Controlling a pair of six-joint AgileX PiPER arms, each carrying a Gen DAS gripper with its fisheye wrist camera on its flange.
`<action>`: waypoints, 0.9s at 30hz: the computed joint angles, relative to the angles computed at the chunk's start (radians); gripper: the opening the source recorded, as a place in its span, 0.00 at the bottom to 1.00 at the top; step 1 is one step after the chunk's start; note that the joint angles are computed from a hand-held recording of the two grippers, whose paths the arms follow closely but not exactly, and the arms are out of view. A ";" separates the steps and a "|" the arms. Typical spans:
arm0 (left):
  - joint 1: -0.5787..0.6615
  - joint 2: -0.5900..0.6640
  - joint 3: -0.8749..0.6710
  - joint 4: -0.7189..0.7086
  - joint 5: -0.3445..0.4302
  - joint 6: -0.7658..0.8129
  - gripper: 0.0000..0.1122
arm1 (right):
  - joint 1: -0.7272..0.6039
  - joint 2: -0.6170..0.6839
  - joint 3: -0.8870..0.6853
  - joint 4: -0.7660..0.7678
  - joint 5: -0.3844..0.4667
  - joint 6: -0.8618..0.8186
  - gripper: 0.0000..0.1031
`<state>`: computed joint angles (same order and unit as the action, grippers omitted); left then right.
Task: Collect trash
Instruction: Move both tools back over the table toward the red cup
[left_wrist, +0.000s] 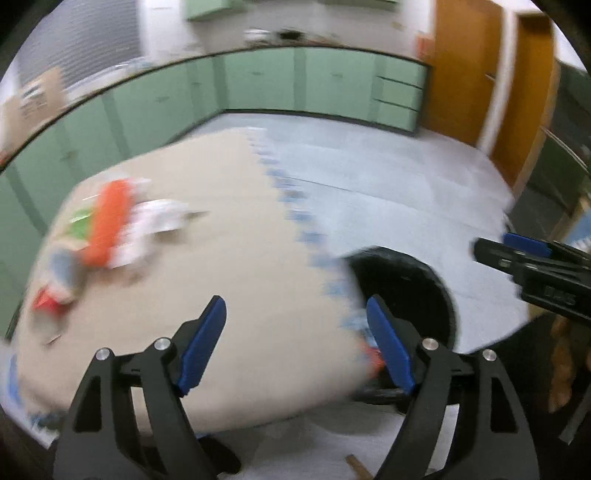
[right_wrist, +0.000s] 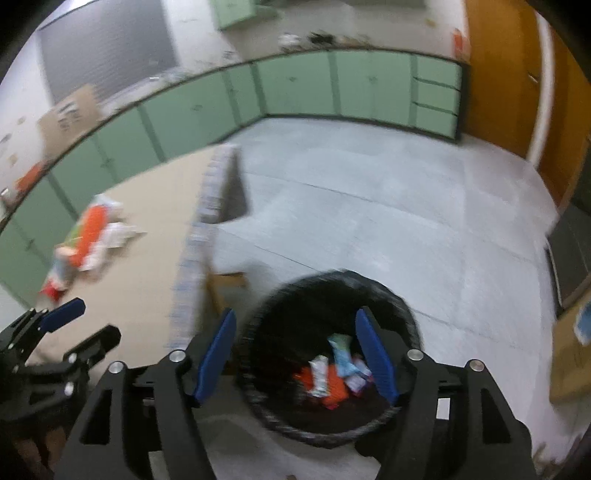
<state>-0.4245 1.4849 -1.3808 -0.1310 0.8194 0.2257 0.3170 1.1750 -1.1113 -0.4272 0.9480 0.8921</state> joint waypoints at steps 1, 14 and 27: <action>0.044 -0.019 0.008 -0.005 0.001 0.010 0.69 | 0.058 0.031 -0.043 -0.016 0.006 0.016 0.65; 0.655 0.045 -0.092 -0.194 -0.025 0.293 0.71 | 0.353 0.560 -0.649 -0.044 0.005 -0.048 0.67; 0.556 0.280 -0.194 0.059 -0.200 -0.060 0.70 | 0.315 0.856 -1.023 0.082 0.051 -0.224 0.67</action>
<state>0.1318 1.7647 -1.5748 -0.0719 0.6194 0.1656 0.6321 2.0305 -2.1342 -0.3452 0.9989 0.6679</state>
